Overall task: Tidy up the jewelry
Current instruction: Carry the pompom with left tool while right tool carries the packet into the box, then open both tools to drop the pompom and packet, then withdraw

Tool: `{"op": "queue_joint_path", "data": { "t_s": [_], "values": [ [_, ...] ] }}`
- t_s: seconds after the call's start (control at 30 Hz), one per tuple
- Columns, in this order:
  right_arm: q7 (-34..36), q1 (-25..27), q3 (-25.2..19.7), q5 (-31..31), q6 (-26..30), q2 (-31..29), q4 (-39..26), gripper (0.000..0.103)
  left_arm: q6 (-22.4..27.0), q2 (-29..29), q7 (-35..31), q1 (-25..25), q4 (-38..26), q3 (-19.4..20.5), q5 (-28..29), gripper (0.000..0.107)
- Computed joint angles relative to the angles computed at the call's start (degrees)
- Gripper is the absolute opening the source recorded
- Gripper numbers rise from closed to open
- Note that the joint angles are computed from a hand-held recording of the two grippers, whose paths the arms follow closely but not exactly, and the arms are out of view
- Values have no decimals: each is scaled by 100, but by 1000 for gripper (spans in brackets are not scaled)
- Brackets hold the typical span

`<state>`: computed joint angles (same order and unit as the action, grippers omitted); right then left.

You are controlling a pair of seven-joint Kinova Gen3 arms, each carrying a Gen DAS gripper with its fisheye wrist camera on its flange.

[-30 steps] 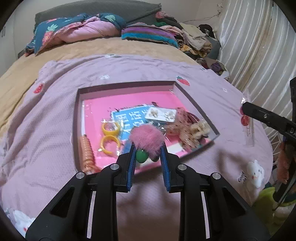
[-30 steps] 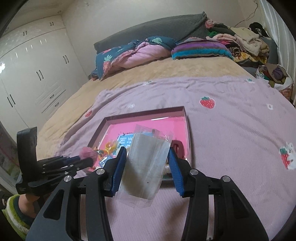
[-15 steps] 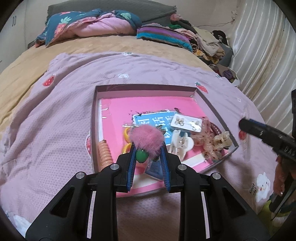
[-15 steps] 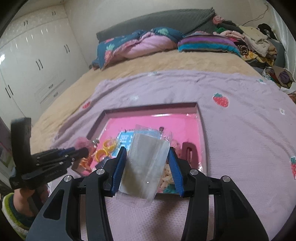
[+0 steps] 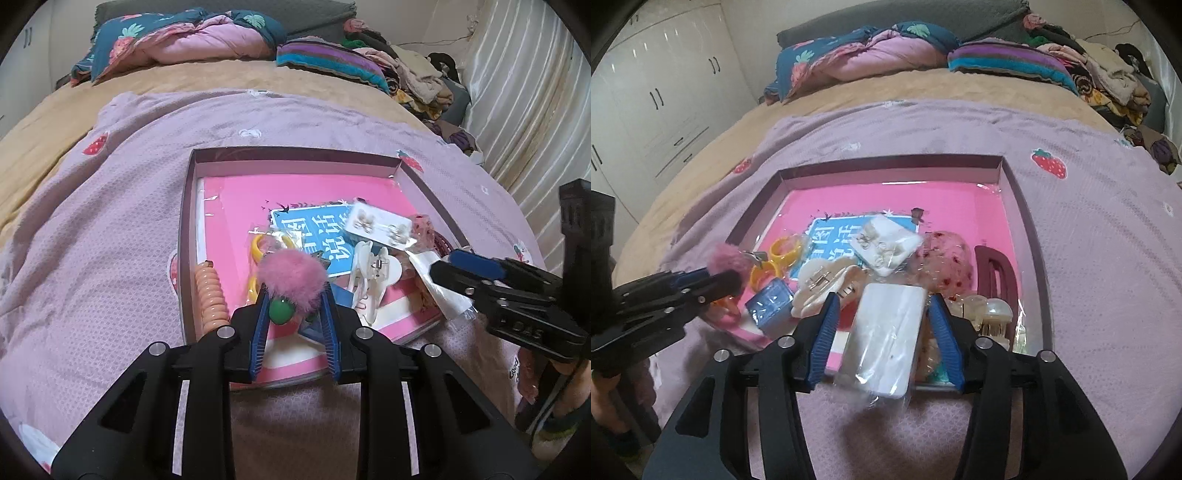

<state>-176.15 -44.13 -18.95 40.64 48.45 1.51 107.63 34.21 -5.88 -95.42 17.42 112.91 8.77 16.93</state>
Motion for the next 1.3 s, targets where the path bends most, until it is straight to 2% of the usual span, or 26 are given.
{"op": "queue_joint_path", "data": {
  "t_s": [0.1, 0.17, 0.2, 0.3, 0.43, 0.5, 0.57, 0.73, 0.93, 1.1, 1.17, 1.3],
  "values": [
    [-228, -46, -100, 109, 95, -232, 90, 61, 10, -77, 92, 0, 21, 27, -65, 21],
    [-374, -63, -250, 207, 257, -388, 123, 64, 31, -196, 185, 7, 41, 56, -135, 27],
    [-445, -67, -335, 260, 362, -443, 125, 68, 35, -241, 225, 14, 47, 67, -168, 29],
    [-689, -107, -640, 445, 718, -659, 151, 78, 68, -463, 456, 22, 73, 139, -342, 40],
    [-887, -154, -1017, 587, 1148, -867, 157, 86, 138, -795, 724, 34, 126, 213, -501, 61],
    [-961, -180, -1200, 623, 1349, -945, 146, 89, 193, -964, 858, 40, 139, 261, -573, 67],
    [-1052, -206, -1359, 645, 1526, -1010, 137, 91, 266, -1163, 1040, 11, 172, 349, -679, 79],
    [-1239, -310, -1706, 672, 1941, -1056, 75, 95, 440, -1567, 1378, -17, 245, 485, -817, 94],
    [-1529, -689, -2013, 784, 2542, -910, 61, 96, 667, -1970, 1721, -104, 395, 753, -1022, 94],
    [-1892, -1097, -2044, 765, 2754, -807, 150, 96, 811, -2223, 1867, -122, 578, 924, -1153, 94],
    [-2023, -1307, -2105, 803, 2995, -650, 125, 96, 823, -2322, 1918, -124, 662, 967, -1172, 94],
    [-2294, -1673, -2002, 836, 3125, -507, 132, 96, 824, -2471, 1995, -93, 796, 985, -1125, 94]
  ]
}}
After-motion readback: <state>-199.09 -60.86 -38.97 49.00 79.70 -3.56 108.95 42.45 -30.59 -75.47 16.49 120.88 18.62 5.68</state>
